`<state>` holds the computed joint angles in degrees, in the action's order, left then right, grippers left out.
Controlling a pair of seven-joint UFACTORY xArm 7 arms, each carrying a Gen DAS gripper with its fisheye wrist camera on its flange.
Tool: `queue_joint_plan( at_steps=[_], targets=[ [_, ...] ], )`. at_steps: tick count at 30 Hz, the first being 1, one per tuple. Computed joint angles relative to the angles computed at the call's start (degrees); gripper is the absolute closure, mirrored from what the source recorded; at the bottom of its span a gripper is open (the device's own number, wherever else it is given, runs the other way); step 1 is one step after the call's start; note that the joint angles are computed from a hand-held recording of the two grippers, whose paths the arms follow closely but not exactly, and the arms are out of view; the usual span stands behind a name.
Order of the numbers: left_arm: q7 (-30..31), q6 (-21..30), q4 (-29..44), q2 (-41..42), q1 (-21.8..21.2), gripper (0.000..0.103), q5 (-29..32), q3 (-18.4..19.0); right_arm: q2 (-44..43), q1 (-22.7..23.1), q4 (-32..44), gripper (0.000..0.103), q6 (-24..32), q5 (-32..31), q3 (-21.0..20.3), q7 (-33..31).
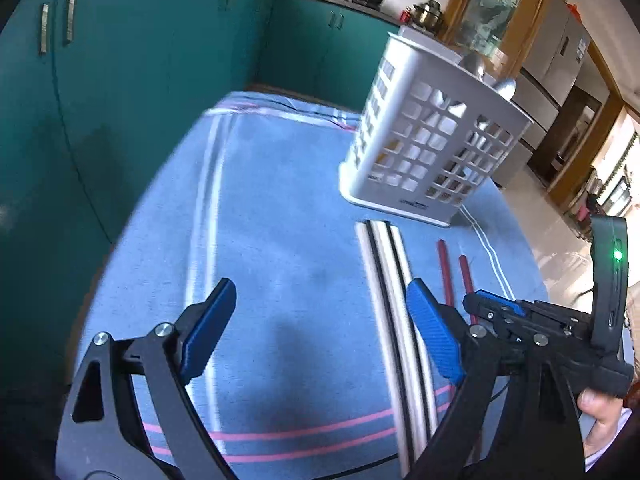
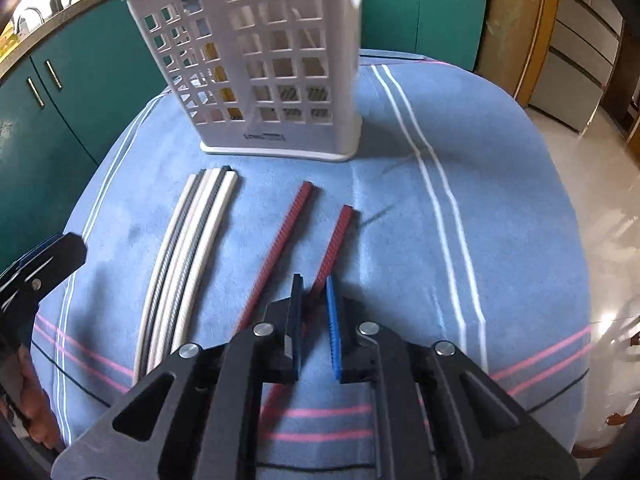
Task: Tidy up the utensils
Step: 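Move both tools back down to the chopsticks on the cloth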
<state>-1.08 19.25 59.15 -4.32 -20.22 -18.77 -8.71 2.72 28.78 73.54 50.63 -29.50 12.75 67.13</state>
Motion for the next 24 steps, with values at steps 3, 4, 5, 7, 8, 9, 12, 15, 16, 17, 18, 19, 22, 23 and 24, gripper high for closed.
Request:
queue_joint_plan(
  at_steps=[3, 4, 5, 7, 8, 9, 12, 15, 16, 17, 18, 19, 22, 23, 24],
  targets=[
    [1.8, 1.4, 2.86, 2.79, -0.72, 0.017, 0.07, -0.68, -3.17, -0.7, -3.47, 0.092, -0.69, -0.64, -0.13, 1.33],
    [0.22, 2.11, 4.37, 4.28, -0.77, 0.017, 2.94, -1.13, -3.9, -1.06, -4.17, 0.092, -0.79, -0.61, 0.01, 1.5],
    [-1.34, 3.19, 6.11, 5.88, -0.89, 0.017, 5.78, -1.44, -4.72, -1.45, -4.82, 0.092, -0.36, -0.43, 0.16, 1.58],
    [-2.67, 4.87, 9.05, 8.71, -1.25, 0.025, 9.73, -1.71, -6.21, -2.2, -6.22, 0.092, -0.04, -0.1, 0.59, 1.84],
    [-4.99, 5.75, 10.43, 9.97, -1.67, 0.029, 13.43, -1.41, -6.85, -2.61, -6.93, 0.092, -0.43, 0.46, 0.71, 1.72],
    [-7.0, 6.82, 11.48, 10.83, -2.01, 0.036, 16.19, -1.11, -7.53, -3.07, -7.77, 0.092, -1.09, 1.1, 0.73, 1.23],
    [-10.61, 7.31, 12.64, 12.16, -2.43, 0.038, 21.53, -0.32, -7.98, -4.07, -8.77, 0.09, -2.34, 2.45, 1.11, 0.13],
    [-9.75, 8.53, 13.3, 12.29, -1.78, 0.042, 20.56, -0.82, -8.17, -5.03, -9.88, 0.081, -4.9, 3.29, 1.19, 0.0],
    [-10.18, 8.81, 13.47, 12.3, -1.78, 0.043, 20.95, -0.74, -7.98, -5.35, -9.78, 0.079, -4.94, 2.98, 1.25, 0.2],
    [-11.47, 9.11, 13.82, 12.47, -1.98, 0.043, 22.19, -0.44, -7.71, -5.6, -9.47, 0.077, -4.78, 2.47, 1.3, 0.25],
    [-14.43, 9.56, 14.13, 12.52, -2.56, 0.042, 25.19, 0.28, -6.87, -5.61, -8.77, 0.075, -4.46, 1.63, 1.62, 0.9],
    [-16.03, 10.27, 14.6, 12.77, -2.84, 0.041, 27.19, 0.57, -6.45, -5.55, -8.23, 0.074, -3.47, 1.08, 1.7, 1.02],
    [-17.86, 10.38, 14.7, 12.86, -3.09, 0.04, 29.94, 0.61, -3.7, -4.44, -4.63, 0.074, 2.28, -2.55, 2.28, 1.36],
    [-18.44, 10.55, 14.8, 12.88, -3.25, 0.04, 31.17, 0.66, -2.51, -3.76, -3.03, 0.073, 4.49, -4.26, 2.34, 1.34],
    [-18.97, 11.03, 14.93, 12.76, -3.5, 0.041, 32.69, 0.74, -1.44, -3.11, -1.69, 0.072, 6.14, -5.34, 2.17, 1.01]
  ],
)
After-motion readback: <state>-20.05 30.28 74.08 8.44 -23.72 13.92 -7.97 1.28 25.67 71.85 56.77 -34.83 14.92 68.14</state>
